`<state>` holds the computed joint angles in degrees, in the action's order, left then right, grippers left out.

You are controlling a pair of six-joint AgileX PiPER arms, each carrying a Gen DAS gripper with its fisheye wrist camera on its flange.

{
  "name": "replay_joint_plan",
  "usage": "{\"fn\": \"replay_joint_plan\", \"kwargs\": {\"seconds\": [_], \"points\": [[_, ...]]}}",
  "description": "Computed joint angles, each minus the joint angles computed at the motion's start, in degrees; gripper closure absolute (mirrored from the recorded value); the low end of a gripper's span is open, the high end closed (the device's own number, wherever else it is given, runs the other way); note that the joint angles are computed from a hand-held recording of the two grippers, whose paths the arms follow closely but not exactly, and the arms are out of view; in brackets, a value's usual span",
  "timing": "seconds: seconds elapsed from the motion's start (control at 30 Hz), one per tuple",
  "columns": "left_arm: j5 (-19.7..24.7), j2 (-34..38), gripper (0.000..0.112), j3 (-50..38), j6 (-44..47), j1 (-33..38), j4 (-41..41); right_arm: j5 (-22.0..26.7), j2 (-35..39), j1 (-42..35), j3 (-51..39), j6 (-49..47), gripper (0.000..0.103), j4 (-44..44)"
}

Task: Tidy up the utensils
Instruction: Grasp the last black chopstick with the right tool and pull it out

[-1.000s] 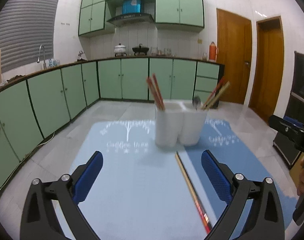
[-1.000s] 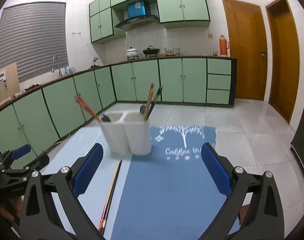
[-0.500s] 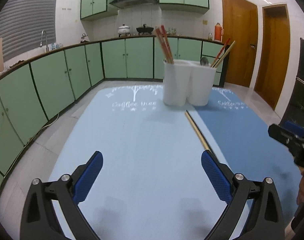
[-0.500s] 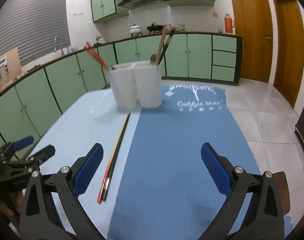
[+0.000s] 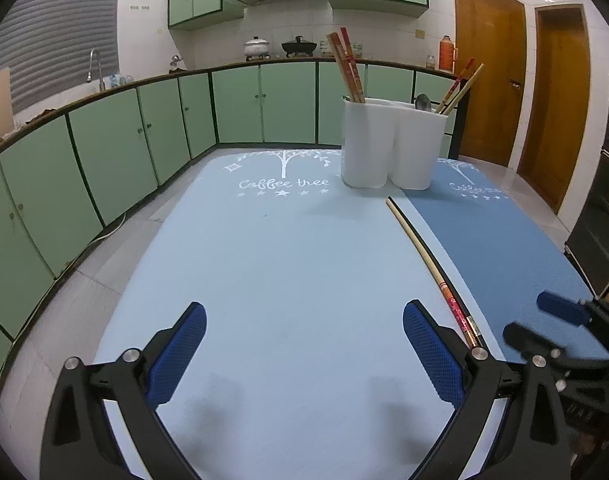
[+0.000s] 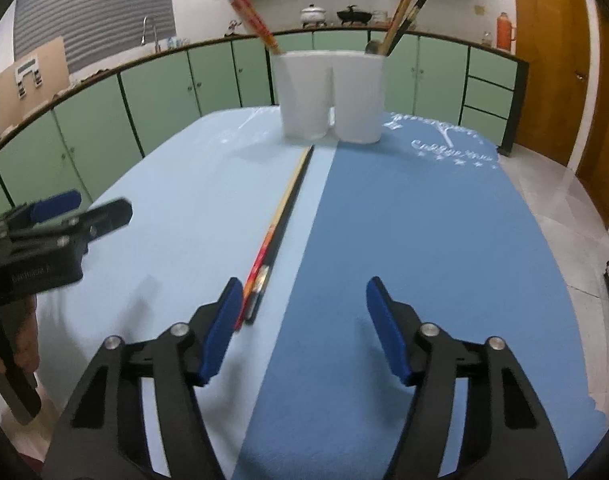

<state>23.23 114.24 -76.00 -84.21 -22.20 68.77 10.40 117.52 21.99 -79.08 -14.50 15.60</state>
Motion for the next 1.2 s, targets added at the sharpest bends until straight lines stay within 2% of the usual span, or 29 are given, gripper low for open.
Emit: {"fn": "replay_joint_plan", "kwargs": {"seconds": [0.17,0.43,0.5,0.6,0.83,0.9,1.07,1.2], "points": [[-0.21,-0.03,0.016,0.34,-0.62,0.37,0.19,0.87,0.55,0.96,0.03,6.34,0.047,-6.90],[-0.78,-0.18,0.016,0.75,-1.54,0.96,0.19,3.00,1.33,1.59,-1.13,9.56,0.047,-11.49],[-0.86,-0.16,0.016,0.84,-1.86,0.92,0.51,3.07,1.54,1.69,-1.31,9.80,0.047,-11.86],[-0.63,-0.10,0.016,0.90,-2.26,0.75,0.99,3.67,1.77,1.53,-1.97,5.85,0.048,-7.25],[0.21,-0.27,0.016,0.97,-1.46,0.75,-0.12,3.22,2.20,2.46,-2.66,9.56,0.068,-9.52],[0.36,-0.41,0.016,1.09,-1.70,0.92,-0.14,2.79,2.16,2.97,-2.40,11.99,0.072,-11.62],[0.23,-0.39,0.016,1.21,-2.14,1.05,-0.35,1.33,2.27,4.46,-1.71,23.53,0.084,-23.22],[0.30,-0.22,0.016,1.08,-2.15,0.64,-0.12,1.12,2.55,4.93,-1.94,25.79,0.094,-25.19]]}}
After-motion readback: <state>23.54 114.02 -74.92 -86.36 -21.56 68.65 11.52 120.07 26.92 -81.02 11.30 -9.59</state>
